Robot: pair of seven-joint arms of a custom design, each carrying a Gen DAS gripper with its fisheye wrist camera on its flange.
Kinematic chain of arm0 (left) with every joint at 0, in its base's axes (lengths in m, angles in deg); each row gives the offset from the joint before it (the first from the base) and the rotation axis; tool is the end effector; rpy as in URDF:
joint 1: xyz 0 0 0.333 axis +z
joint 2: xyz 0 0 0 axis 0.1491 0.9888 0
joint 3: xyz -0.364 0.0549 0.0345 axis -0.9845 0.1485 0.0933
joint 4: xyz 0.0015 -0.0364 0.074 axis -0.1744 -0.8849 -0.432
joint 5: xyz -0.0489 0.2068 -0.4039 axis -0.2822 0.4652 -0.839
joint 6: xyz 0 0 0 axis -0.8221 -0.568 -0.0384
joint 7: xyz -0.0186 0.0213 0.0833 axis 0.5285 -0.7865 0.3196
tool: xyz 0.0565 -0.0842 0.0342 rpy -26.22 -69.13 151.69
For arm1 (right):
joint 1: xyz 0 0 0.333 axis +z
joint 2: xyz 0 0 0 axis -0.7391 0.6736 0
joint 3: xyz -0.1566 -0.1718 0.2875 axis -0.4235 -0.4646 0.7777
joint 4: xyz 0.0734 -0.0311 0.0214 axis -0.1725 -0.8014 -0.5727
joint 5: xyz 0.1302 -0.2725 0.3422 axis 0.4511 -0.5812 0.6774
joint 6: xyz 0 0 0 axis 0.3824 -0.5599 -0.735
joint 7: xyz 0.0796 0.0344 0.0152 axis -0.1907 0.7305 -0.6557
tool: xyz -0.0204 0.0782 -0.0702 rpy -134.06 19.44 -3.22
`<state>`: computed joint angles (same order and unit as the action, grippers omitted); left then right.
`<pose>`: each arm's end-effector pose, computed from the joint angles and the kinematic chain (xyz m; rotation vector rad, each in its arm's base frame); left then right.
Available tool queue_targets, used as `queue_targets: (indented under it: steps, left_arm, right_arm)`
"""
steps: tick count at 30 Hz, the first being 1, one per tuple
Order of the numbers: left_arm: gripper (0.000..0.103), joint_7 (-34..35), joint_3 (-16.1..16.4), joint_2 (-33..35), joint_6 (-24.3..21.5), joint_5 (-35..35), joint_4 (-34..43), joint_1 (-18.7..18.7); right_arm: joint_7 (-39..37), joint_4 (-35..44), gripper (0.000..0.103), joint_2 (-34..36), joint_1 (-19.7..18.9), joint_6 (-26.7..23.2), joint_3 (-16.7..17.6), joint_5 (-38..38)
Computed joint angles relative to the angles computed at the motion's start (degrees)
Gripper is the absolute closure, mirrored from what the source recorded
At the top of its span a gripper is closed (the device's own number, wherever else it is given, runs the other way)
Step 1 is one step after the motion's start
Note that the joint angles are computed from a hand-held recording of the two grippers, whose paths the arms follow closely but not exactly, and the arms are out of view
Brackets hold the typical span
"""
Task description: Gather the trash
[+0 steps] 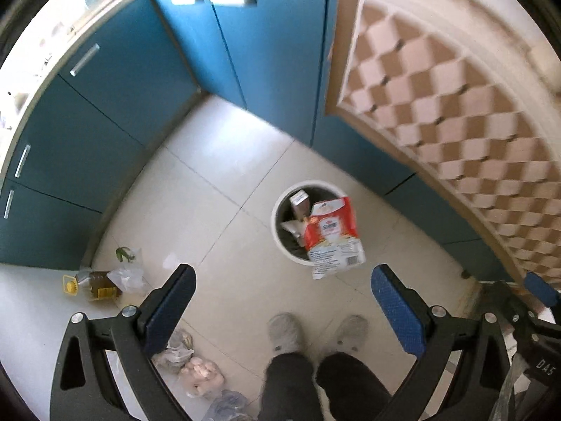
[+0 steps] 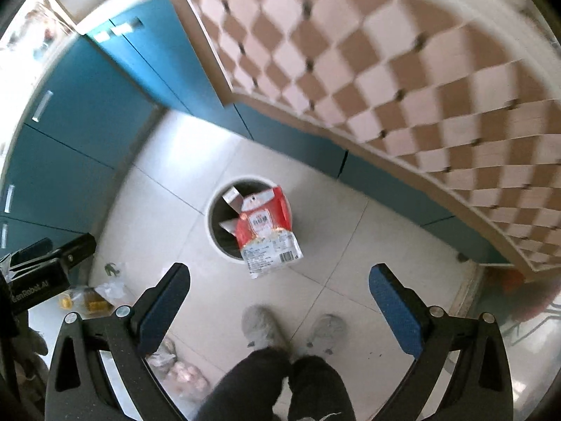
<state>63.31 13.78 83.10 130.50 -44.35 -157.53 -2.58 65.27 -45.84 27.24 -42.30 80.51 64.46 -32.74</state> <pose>0.5637 -0.2347 0.7629 -2.0500 2.1766 -0.2032 0.5544 0.0452 0.7308 -1.8801 2.2657 -0.0803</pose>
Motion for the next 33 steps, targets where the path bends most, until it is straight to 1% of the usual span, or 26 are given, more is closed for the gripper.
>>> queue_targets:
  steps: [2, 5, 8, 9, 11, 15, 18, 21, 23, 25, 27, 28, 29, 30, 33]
  left_arm:
    - [0.001, 1.4, -0.1, -0.7, -2.2, -0.2, 3.4, -0.1]
    - [0.001, 4.0, 0.3, -1.5, -4.2, -2.8, 8.2, 0.1]
    - [0.001, 7.6, 0.9, -1.3, -7.1, -7.0, 14.1, 0.6]
    - [0.001, 9.1, 1.1, -1.5, -7.4, -8.2, 15.3, 0.8]
    - [0.001, 12.5, 1.3, -1.7, -8.5, -10.0, 18.2, 1.1]
    - [0.001, 17.9, 2.5, -1.8, -11.6, -15.6, 23.1, 2.2]
    - [0.001, 19.7, 3.1, -1.5, -14.3, -19.3, 26.0, 3.0]
    - [0.001, 19.9, 3.6, -0.6, -18.1, -23.0, 30.4, 3.9]
    - [0.001, 19.8, 3.7, 0.1, -19.7, -24.9, 33.3, 4.3]
    - [0.001, 19.2, 3.5, 0.7, -20.3, -25.8, 35.7, 4.6]
    - [0.000, 18.2, 3.4, 1.4, -20.9, -27.3, 37.9, 4.9]
    - [0.000, 18.0, 3.4, 1.8, -21.2, -27.5, 38.9, 5.0]
    - [0.000, 17.3, 3.1, 2.5, -21.5, -27.4, 40.6, 4.9]
    - [0.000, 16.7, 2.8, 3.2, -21.7, -27.3, 42.0, 4.9]
    - [0.000, 16.0, 2.4, 4.1, -22.1, -27.3, 44.3, 5.2]
  right_arm:
    - [1.0, 3.5, 0.000, -1.3, 0.0, -2.9, 0.1, 0.2]
    - [3.2, 9.6, 0.000, -2.3, 0.3, -7.1, 0.6, 0.7]
    - [5.2, 16.5, 0.000, -2.7, 0.8, -11.2, 1.2, 0.8]
    - [6.1, 18.5, 0.000, -2.7, 1.0, -12.6, 1.5, 0.5]
    - [8.8, 24.7, 0.000, -1.9, 1.5, -16.4, 1.8, 1.7]
    - [13.2, 35.1, 0.000, -0.4, 2.7, -21.0, 3.4, 1.0]
    - [17.6, 41.7, 0.000, 0.9, 3.8, -23.7, 4.1, 2.0]
    - [20.9, 47.9, 0.000, 2.5, 5.0, -26.4, 5.1, 1.6]
    - [22.5, 50.5, 0.000, 3.0, 5.8, -27.5, 5.5, 1.5]
    - [23.5, 55.3, 0.000, 4.8, 6.7, -29.9, 5.8, 1.9]
    - [23.8, 57.7, 0.000, 5.6, 7.4, -31.0, 5.9, 1.8]
    - [24.0, 60.3, 0.000, 6.7, 7.8, -32.3, 6.0, 2.0]
    - [24.1, 62.2, 0.000, 7.6, 8.0, -33.3, 5.9, 2.3]
    - [24.1, 62.5, 0.000, 7.6, 8.2, -33.3, 5.6, 2.8]
    - [24.7, 67.8, 0.000, 10.1, 8.3, -35.9, 4.7, 4.6]
